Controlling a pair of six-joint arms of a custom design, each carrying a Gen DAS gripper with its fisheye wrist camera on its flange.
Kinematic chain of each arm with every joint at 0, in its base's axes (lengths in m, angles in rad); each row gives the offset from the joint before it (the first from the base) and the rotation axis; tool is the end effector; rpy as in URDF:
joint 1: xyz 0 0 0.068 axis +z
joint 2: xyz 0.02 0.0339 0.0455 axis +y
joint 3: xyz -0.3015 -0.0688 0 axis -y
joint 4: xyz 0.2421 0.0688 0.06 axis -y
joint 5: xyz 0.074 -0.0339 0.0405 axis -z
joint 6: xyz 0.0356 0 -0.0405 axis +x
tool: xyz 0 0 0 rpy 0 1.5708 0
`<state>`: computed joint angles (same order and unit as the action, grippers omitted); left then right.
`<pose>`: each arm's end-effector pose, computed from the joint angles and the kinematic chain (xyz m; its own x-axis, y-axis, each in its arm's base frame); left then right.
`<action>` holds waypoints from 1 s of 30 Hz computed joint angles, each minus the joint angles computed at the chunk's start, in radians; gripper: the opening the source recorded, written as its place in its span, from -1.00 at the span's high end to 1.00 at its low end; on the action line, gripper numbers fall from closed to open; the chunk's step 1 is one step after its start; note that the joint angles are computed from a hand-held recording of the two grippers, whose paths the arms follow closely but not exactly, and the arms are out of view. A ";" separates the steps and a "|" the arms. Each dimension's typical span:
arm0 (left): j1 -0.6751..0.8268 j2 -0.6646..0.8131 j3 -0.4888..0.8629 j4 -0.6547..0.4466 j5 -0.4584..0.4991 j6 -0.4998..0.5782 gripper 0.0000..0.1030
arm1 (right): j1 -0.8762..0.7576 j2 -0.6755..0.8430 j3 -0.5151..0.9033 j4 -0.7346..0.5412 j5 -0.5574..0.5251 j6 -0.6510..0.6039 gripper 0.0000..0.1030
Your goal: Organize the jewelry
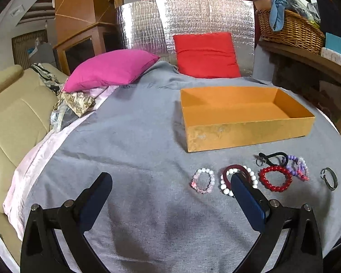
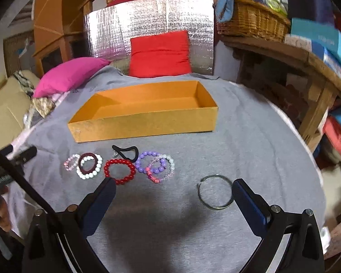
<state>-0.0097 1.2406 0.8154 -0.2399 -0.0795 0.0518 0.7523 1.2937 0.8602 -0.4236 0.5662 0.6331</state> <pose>0.2537 0.0004 0.2859 -0.6190 0.0576 -0.7833 -0.0208 0.9958 0.0897 0.1960 0.1573 0.2776 -0.6345 0.0901 -0.7677 0.0683 0.9958 0.0604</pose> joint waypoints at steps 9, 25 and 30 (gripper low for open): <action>-0.002 0.030 -0.006 0.000 -0.011 -0.011 -1.00 | -0.061 0.005 -0.044 0.029 -0.027 0.000 -1.00; -0.013 0.025 -0.003 -0.029 -0.021 -0.007 -1.00 | -0.026 0.086 -0.010 0.072 -0.044 -0.035 -1.00; -0.014 0.018 -0.004 -0.038 -0.020 -0.014 -1.00 | -0.026 0.090 -0.008 0.070 -0.044 -0.034 -1.00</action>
